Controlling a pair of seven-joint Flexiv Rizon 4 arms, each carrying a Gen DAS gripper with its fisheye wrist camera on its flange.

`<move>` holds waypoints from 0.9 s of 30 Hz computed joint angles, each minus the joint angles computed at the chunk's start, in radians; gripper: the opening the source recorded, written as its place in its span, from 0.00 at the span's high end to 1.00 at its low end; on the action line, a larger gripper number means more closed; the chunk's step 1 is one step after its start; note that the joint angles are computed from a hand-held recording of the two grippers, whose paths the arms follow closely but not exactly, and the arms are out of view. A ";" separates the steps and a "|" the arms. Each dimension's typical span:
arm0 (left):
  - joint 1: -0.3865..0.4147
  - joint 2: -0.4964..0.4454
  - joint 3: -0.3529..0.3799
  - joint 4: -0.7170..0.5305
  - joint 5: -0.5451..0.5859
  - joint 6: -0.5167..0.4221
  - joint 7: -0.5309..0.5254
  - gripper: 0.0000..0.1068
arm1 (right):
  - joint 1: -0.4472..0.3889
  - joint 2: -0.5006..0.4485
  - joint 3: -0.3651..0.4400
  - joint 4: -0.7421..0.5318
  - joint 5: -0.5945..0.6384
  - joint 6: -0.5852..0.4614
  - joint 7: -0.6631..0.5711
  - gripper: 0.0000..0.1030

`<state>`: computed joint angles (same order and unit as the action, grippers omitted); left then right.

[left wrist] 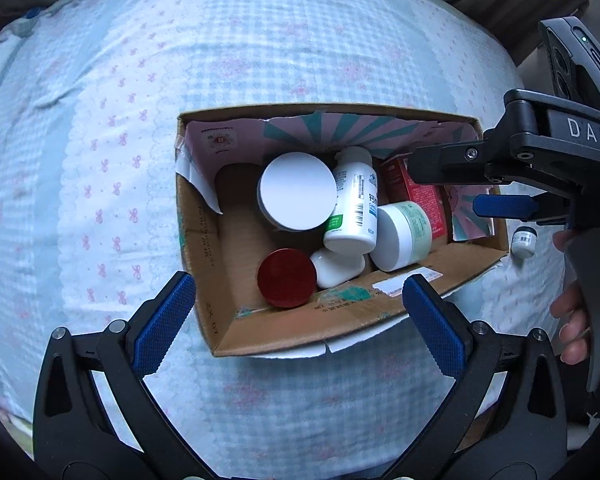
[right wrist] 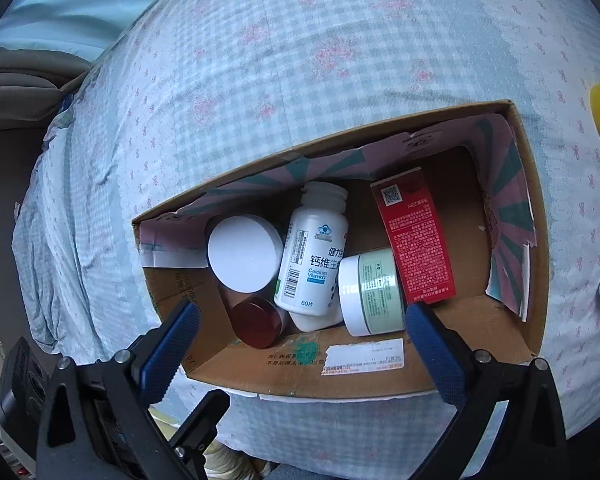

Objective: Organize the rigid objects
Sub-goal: 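Lower both items into the box and open both tools, then grasp the Metal DX jar with left tool while right tool grasps yellow tape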

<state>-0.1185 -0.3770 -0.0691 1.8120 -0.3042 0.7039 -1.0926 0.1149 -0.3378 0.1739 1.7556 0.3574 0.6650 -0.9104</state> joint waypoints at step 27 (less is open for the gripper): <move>-0.086 0.367 0.000 0.197 -0.067 0.033 0.027 0.04 | 0.047 0.609 -0.024 0.340 -0.208 -0.070 0.291 0.00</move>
<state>-0.2040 -0.0102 -0.0687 2.0087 -0.3716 0.7367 -1.0658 0.1618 0.2716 0.1500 2.0952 0.1489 0.5949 -0.6194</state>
